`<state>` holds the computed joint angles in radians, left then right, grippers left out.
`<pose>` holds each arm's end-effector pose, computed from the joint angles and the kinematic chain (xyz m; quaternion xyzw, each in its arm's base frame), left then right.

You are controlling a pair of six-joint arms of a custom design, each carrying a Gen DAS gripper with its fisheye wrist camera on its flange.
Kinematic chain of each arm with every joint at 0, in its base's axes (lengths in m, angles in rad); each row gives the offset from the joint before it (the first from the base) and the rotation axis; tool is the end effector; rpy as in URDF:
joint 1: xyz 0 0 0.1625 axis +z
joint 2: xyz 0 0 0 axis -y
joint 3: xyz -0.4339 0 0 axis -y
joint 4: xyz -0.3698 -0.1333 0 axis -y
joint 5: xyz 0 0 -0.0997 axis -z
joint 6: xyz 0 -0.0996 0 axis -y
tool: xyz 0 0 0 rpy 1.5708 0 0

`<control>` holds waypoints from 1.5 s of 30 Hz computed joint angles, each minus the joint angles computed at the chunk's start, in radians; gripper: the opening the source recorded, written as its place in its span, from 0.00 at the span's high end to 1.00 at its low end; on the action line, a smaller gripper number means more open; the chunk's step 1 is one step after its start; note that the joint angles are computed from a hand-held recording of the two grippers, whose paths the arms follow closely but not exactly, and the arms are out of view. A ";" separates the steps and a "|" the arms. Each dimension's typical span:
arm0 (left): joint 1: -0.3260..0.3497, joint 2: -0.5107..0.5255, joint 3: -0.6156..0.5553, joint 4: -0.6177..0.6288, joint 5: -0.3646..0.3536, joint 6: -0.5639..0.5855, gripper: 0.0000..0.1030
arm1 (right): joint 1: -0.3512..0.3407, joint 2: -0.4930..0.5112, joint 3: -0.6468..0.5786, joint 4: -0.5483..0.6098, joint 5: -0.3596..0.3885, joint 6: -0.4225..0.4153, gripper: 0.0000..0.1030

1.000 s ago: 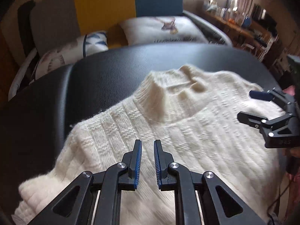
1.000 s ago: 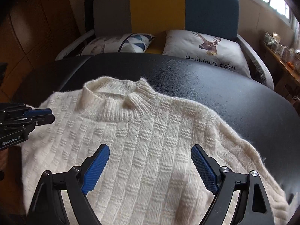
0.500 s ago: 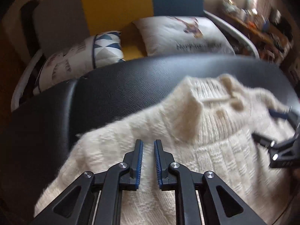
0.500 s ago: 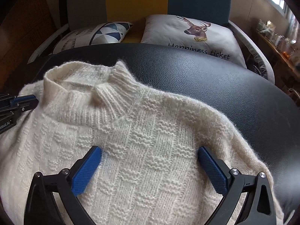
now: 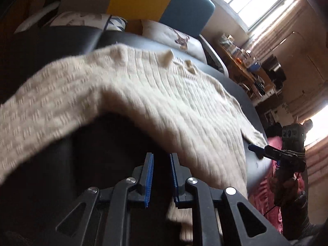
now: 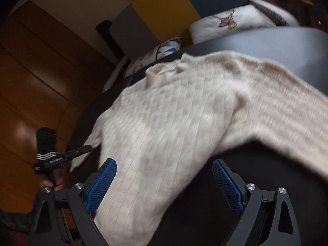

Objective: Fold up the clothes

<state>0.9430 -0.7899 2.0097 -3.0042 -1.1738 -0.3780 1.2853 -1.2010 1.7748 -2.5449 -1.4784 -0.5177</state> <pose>-0.1837 -0.5456 0.0548 0.1006 0.9698 -0.1861 0.1214 -0.0317 -0.6138 0.3138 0.1225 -0.9713 0.2005 0.0360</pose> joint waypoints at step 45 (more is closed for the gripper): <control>-0.165 -0.390 0.422 0.152 0.409 -0.533 0.96 | -0.141 -0.081 0.245 -0.403 0.135 0.306 0.01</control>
